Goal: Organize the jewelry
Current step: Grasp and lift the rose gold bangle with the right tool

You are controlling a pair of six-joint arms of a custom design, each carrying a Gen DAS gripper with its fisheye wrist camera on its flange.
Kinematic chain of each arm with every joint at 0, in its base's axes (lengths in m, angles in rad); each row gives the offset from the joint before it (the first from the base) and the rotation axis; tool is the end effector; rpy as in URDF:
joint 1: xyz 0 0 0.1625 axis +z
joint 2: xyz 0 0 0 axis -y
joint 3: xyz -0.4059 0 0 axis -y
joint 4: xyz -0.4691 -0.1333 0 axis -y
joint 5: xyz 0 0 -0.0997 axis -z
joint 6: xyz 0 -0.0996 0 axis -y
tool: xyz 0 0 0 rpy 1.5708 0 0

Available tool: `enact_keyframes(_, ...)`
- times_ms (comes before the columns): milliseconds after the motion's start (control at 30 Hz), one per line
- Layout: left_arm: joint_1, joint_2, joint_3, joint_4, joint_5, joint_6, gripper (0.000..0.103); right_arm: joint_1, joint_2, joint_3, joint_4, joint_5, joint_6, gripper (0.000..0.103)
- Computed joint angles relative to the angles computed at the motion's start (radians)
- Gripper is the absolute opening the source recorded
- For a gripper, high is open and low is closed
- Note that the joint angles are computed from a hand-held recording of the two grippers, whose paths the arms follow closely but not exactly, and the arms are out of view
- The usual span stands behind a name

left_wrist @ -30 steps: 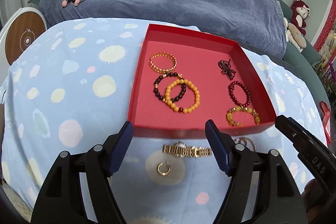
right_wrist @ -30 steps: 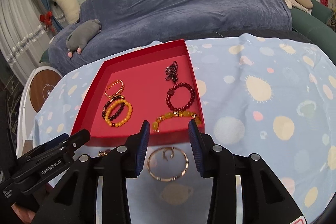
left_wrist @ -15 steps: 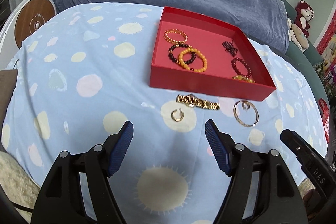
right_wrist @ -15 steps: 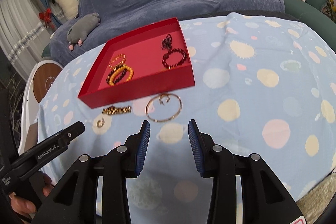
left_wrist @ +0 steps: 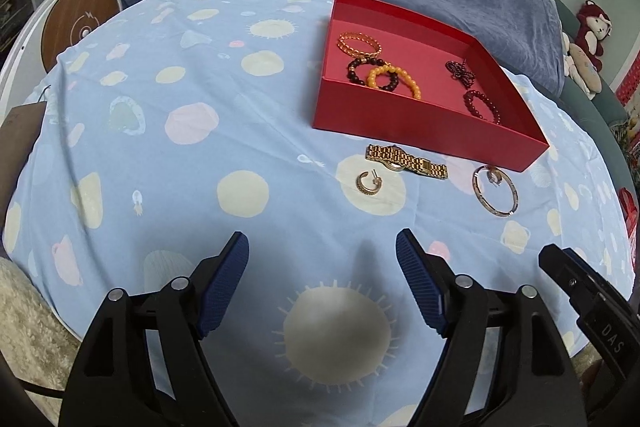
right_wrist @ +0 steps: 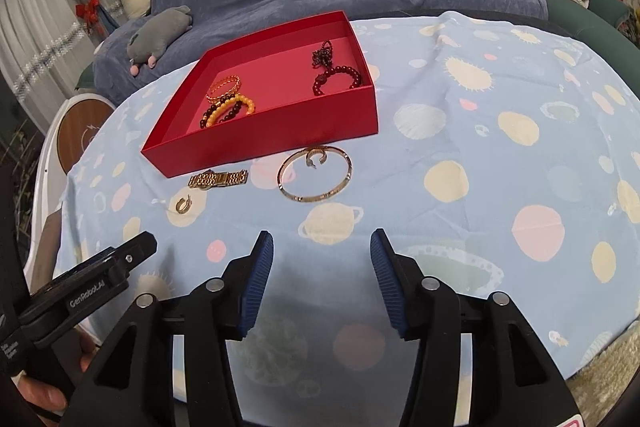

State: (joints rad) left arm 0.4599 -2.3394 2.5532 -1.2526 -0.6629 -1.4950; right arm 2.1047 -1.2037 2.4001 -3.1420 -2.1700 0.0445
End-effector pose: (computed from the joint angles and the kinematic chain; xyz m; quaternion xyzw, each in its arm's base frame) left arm -0.1131 -0.2924 0.2514 -0.0524 0.8732 -0.3455 0.3398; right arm 0.2904 -0.3396 0.0647 0.1741 -0.9241 0.2533 0.2272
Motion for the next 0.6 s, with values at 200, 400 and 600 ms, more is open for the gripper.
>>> enact_keyframes(200,0.028,0.012,0.002,-0.038,0.017,0.036,0.073,-0.007,0.077,-0.066,-0.014,-0.02,-0.044,0.056)
enact_keyframes(400,0.057,0.026,0.0,-0.084,0.032,0.079,0.073,-0.016,0.152,-0.131,-0.018,-0.041,-0.091,0.062)
enact_keyframes(600,0.071,0.032,-0.001,-0.108,0.039,0.094,0.074,-0.026,0.208,-0.179,-0.006,-0.064,-0.11,0.064)
